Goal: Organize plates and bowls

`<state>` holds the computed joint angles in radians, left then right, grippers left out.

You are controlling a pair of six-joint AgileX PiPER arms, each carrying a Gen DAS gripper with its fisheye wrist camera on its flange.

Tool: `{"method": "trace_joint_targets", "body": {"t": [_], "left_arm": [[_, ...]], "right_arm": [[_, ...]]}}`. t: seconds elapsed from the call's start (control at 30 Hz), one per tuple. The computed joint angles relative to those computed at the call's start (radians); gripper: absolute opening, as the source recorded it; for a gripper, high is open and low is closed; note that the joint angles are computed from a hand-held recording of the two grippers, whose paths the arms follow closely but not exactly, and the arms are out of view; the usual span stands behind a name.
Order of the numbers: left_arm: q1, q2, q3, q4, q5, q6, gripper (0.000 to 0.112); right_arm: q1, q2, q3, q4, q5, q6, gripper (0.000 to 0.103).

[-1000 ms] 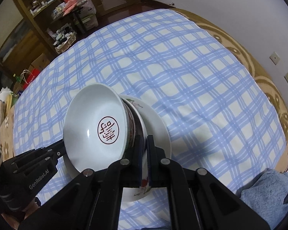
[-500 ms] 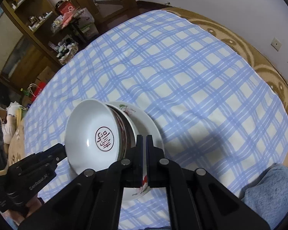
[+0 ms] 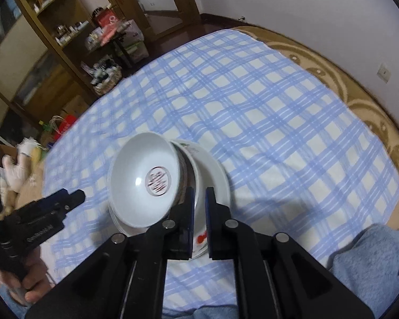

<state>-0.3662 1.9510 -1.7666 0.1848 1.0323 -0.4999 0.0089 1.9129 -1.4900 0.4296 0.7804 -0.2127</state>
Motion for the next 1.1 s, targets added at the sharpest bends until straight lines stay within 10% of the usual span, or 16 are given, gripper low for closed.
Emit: {"method": "trace_joint_targets", "body": {"t": [0.73,1.1], "left_arm": [[-0.181,-0.506,0.587,0.654,-0.166,-0.591,0.099],[-0.233,-0.584,0.753,0.839,-0.139,-0.839,0.099]], "right_arm": [[0.032,-0.501,0.465,0.302,-0.368,-0.486,0.101],[0.002,-0.541,0.563,0.542,-0.471,-0.671,0.103]]}}
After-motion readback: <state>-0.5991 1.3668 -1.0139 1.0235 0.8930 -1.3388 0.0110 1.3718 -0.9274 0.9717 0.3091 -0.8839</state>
